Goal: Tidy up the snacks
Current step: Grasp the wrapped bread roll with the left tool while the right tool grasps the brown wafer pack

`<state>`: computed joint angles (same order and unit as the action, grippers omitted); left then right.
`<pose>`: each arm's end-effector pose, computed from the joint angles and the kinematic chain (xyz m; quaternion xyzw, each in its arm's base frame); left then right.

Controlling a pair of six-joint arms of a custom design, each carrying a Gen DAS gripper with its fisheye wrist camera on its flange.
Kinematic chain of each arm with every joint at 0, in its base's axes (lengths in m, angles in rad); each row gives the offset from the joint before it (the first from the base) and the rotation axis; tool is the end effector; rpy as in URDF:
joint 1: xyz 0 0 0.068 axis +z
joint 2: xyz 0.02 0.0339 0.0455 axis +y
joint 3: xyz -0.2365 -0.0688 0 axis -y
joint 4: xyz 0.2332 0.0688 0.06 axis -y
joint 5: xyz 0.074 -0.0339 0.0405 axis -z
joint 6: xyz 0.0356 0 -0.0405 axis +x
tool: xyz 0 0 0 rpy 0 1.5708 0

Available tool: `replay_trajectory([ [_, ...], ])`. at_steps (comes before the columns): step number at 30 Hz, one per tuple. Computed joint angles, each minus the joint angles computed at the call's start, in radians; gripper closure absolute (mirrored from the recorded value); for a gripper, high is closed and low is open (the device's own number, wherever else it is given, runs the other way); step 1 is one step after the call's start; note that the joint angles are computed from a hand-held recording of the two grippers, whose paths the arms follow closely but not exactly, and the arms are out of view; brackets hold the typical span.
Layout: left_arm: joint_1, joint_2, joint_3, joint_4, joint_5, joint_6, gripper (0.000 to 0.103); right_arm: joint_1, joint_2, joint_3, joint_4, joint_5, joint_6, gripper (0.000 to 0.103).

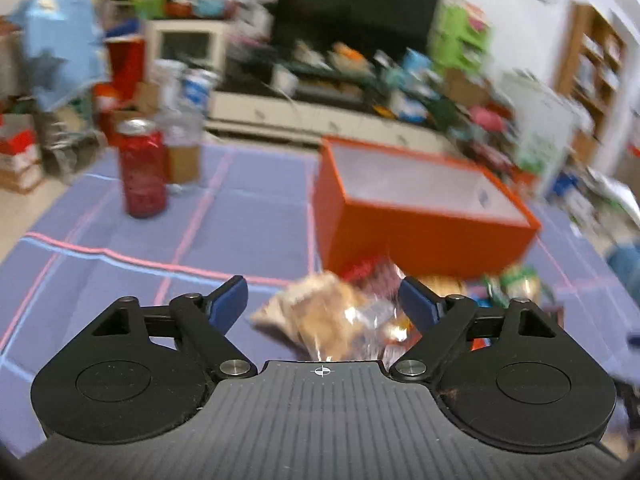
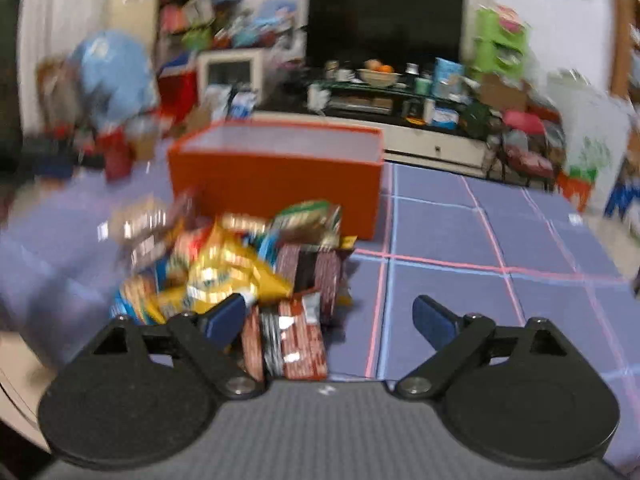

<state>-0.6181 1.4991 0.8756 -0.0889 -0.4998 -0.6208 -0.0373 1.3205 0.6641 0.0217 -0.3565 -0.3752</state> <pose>0.2601 -0.1640 0.1931 -0.1041 0.8809 -0.0510 0.4589 0.2695 0.0024 0.1842 -0.2265 0.8524 0.0640 0.4670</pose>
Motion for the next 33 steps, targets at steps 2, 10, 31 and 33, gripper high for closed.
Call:
replay_trajectory([
  [2, 0.013, 0.019, -0.012, 0.031, 0.013, 0.122, 0.041, 0.004, 0.052, 0.043, -0.024, -0.016, -0.01, 0.01],
  [10, 0.069, 0.19, 0.1, 0.01, 0.114, -0.036, 0.025, 0.021, 0.103, 0.073, -0.064, -0.024, -0.006, 0.009],
  [31, 0.12, 0.384, 0.311, -0.116, 0.219, -0.591, 0.07, 0.12, 0.252, 0.19, -0.17, 0.072, 0.019, 0.048],
  [33, 0.118, 0.375, 0.308, -0.12, 0.223, -0.546, 0.088, 0.112, 0.245, 0.184, -0.174, 0.064, 0.021, 0.051],
])
